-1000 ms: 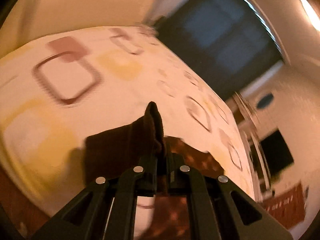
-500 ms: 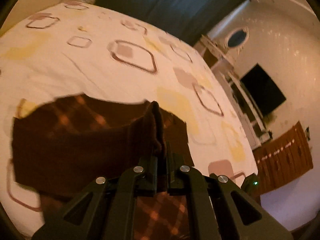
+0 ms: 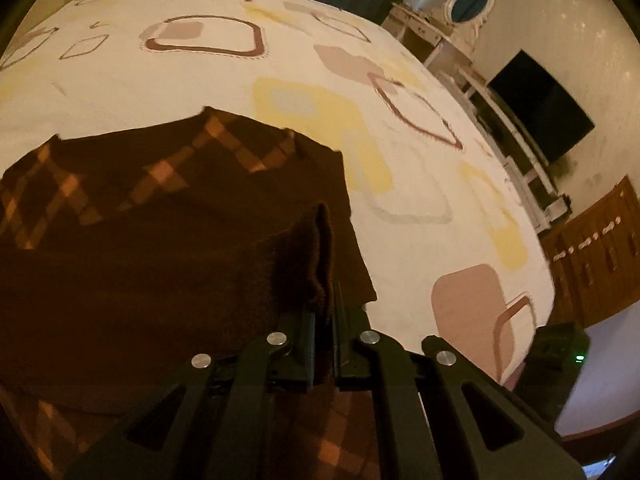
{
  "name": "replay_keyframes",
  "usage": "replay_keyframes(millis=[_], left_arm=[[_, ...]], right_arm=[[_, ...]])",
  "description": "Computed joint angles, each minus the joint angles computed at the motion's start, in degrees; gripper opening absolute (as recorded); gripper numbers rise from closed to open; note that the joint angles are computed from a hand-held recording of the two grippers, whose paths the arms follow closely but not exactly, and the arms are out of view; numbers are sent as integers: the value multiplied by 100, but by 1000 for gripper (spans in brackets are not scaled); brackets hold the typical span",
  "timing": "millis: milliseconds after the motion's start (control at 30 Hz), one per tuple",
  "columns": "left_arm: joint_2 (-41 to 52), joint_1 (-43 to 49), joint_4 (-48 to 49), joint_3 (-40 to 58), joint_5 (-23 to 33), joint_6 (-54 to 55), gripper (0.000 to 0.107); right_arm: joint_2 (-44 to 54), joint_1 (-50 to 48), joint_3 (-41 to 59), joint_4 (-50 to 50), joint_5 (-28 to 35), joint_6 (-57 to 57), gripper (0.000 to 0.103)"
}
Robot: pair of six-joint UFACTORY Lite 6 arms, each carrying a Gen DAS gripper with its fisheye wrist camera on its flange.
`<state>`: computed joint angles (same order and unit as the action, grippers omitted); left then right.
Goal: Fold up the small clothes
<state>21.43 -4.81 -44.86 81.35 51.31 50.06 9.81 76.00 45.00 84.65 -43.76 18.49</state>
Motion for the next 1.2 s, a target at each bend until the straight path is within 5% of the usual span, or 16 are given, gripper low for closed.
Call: replay_keyframes(millis=[267, 367, 433, 667, 833, 1000, 1200], left_arm=[[168, -600, 267, -376, -986, 31, 7], [158, -575, 147, -492, -1020, 231, 25], [-49, -398, -169, -740, -931, 662, 50], [-805, 1642, -1184, -1363, -7, 2479, 65], [290, 3281, -1084, -269, -156, 3121, 65], [1801, 4097, -629, 1567, -89, 2357, 65], [2816, 4287, -284, 2700, 212, 1579, 69]], right_arm=[[14, 51, -64, -110, -54, 119, 65], [4, 56, -58, -88, -47, 102, 65], [3, 70, -63, -81, -78, 139, 65], [-191, -86, 364, -104, -3, -720, 63], [214, -641, 1040, -501, 635, -1090, 57], [945, -1243, 1812, -565, 1384, -1290, 52], [1885, -1521, 2983, 1056, 1899, -3127, 43]])
